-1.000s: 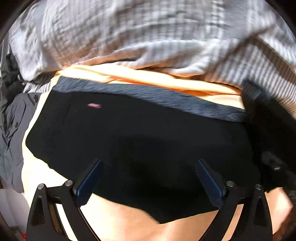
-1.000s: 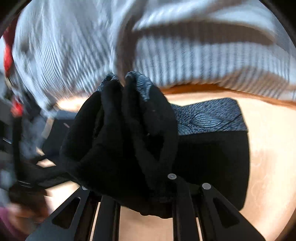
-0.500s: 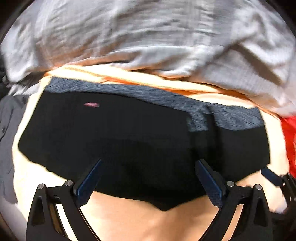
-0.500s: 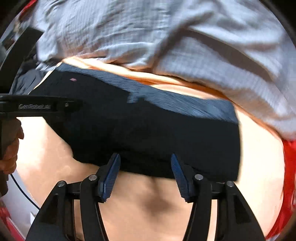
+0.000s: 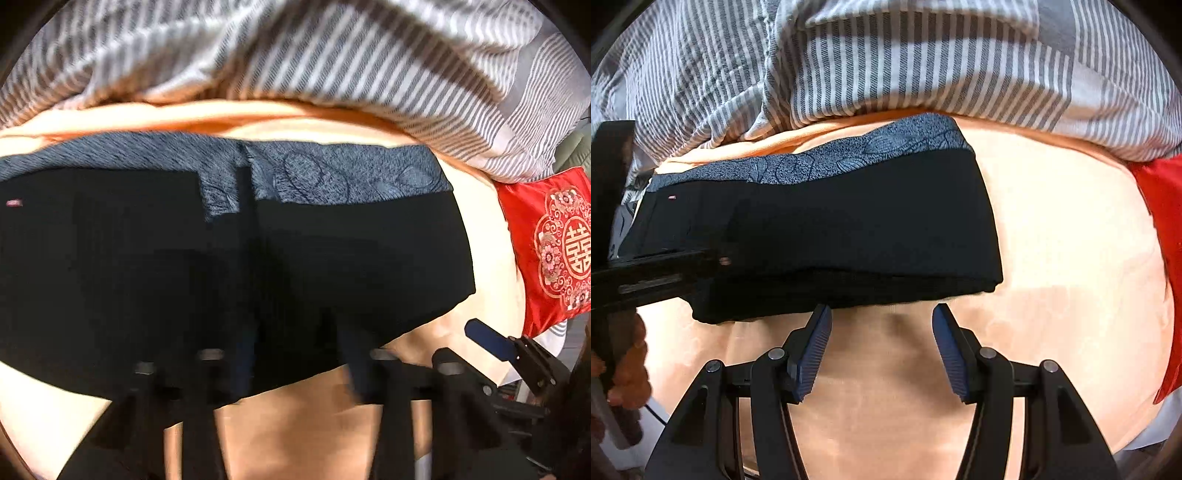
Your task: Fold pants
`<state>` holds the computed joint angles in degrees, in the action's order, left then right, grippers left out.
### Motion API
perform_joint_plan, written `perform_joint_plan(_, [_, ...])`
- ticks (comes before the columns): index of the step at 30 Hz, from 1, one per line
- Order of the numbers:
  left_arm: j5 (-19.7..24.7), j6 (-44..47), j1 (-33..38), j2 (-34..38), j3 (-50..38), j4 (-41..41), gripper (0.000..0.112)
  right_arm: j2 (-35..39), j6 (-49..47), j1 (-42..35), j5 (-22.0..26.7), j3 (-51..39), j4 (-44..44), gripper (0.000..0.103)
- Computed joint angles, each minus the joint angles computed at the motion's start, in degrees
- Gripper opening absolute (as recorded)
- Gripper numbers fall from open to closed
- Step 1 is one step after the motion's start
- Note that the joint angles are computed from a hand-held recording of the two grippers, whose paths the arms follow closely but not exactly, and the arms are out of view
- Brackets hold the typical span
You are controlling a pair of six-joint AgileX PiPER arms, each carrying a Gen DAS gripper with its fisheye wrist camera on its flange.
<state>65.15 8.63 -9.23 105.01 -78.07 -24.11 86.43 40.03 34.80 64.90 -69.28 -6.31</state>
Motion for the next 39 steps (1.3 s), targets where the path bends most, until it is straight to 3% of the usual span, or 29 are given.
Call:
perform_joint_plan(2, [-0.07,-1.07,0.39,0.39,-0.13,-0.63,0.019,0.04,-0.38,-0.93,-0.86,0.83,1.07,0.061])
perform_joint_plan(5, [0.22,-0.68,2.17,-0.32,0.85,-1.78,0.016,-0.33,-0.85,-2.52,-1.24,1.51,2.24,0.061])
perform_joint_plan(8, [-0.27,-1.71,0.59,-0.32,2.17,2.13,0.01,-0.93,-1.04,-3.06,-0.91,1.71,1.95,0.061])
perform_joint_plan(14, [-4.5,-4.75,-3.16,-1.27,4.5,5.01,0.01,-0.74,-2.1,-3.84,-0.76,1.26,2.56,0.061])
perform_joint_plan(21, [-0.68,-14.23,-6.24,-3.43,-2.14,12.98,0.01,-1.34,-3.61,-6.68,-0.04,-0.28,1.87,0.061])
perform_joint_plan(28, [1.54,-18.53,-11.77,4.4,-13.03,14.71,0.01,1.16,-8.47,-13.24,-1.44,-3.6,3.68,0.058])
perform_joint_plan(34, [-1.87,-23.19,-13.64,6.38,-9.35,15.69,0.01,3.38,-12.32,-15.7,-2.75,-2.27,7.72,0.055])
perform_joint_plan(39, [-0.46,-24.86,-16.26,7.45,-11.23,19.55,0.01,5.32,-12.75,-13.94,-3.8,-0.95,5.48,0.058])
